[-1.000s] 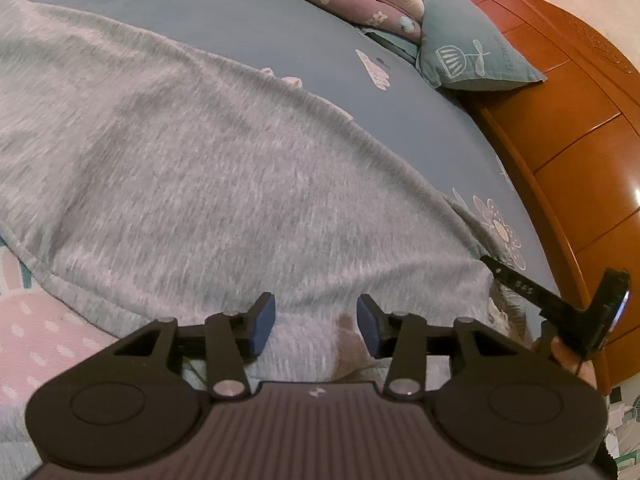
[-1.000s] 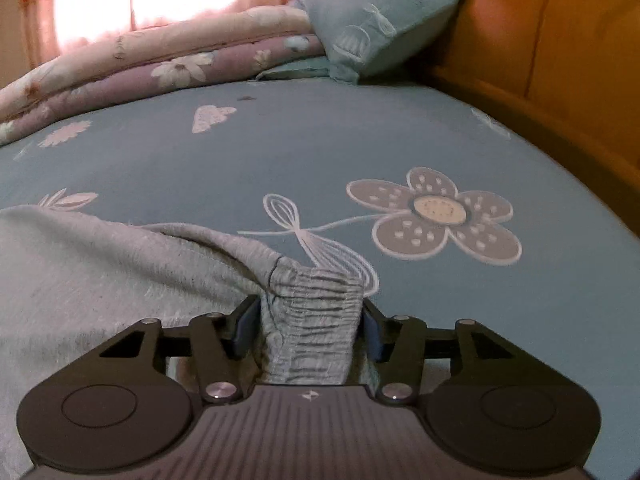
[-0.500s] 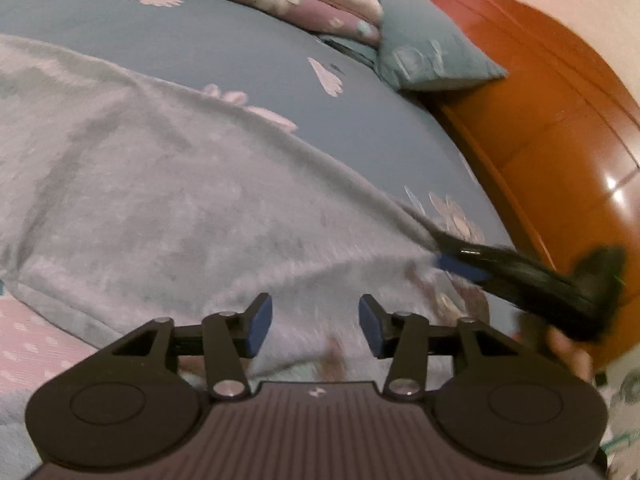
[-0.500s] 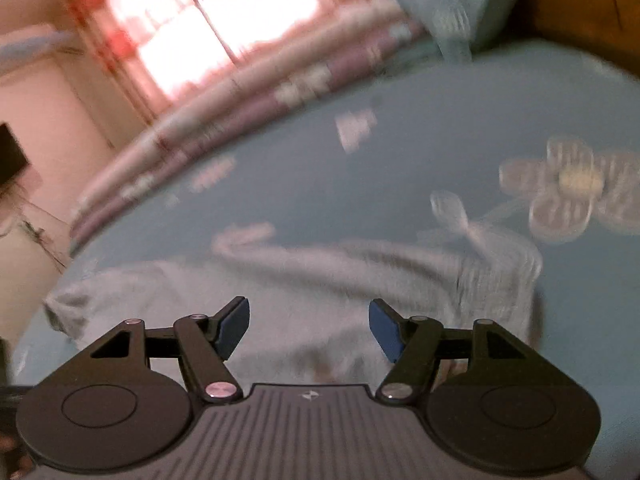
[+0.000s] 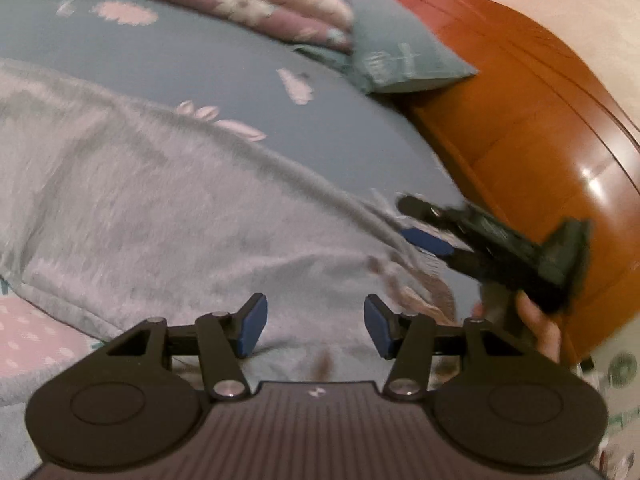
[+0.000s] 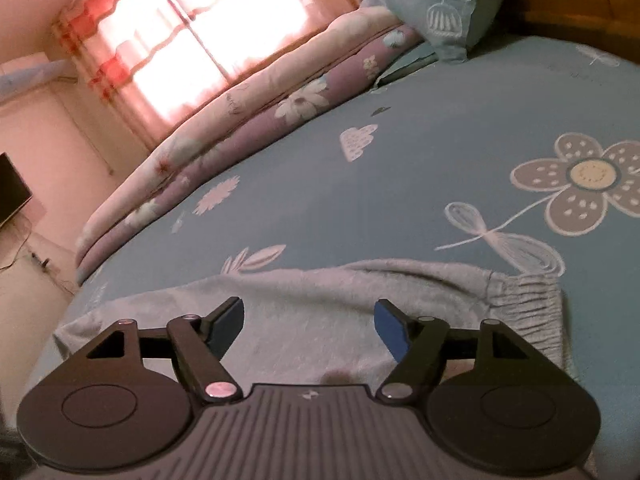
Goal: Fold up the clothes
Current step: 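Raise the open right gripper away from the pants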
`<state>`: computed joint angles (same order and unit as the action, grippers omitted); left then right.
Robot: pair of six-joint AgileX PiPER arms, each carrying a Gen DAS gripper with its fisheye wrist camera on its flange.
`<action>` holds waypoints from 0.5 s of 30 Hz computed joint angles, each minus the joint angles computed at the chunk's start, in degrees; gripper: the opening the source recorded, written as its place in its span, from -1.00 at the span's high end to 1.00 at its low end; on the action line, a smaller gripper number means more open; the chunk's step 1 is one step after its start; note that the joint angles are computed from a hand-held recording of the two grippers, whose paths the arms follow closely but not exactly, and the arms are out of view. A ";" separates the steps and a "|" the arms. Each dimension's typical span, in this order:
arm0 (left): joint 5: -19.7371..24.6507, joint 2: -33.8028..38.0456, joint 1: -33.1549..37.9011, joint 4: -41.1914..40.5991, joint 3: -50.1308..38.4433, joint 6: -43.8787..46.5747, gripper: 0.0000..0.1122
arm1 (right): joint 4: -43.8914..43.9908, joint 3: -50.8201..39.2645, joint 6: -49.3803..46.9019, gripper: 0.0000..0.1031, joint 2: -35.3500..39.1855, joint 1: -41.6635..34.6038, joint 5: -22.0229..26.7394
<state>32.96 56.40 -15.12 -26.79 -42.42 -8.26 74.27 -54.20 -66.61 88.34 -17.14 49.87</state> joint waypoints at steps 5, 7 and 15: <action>-0.83 -4.16 -10.77 12.09 2.66 -14.71 -0.02 | 8.31 0.96 -2.06 -0.06 -1.59 -7.18 1.24; -1.78 -4.96 -15.01 14.82 4.79 -20.07 -0.02 | 9.27 0.37 -2.20 0.20 -1.39 -9.63 3.58; -2.50 -4.26 -20.02 19.94 9.66 -28.76 -0.14 | -9.53 -13.66 9.88 0.19 6.72 -0.45 2.88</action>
<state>30.47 52.14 -35.14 -6.85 -32.76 -37.02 64.74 -67.86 -56.73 95.06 -17.59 52.75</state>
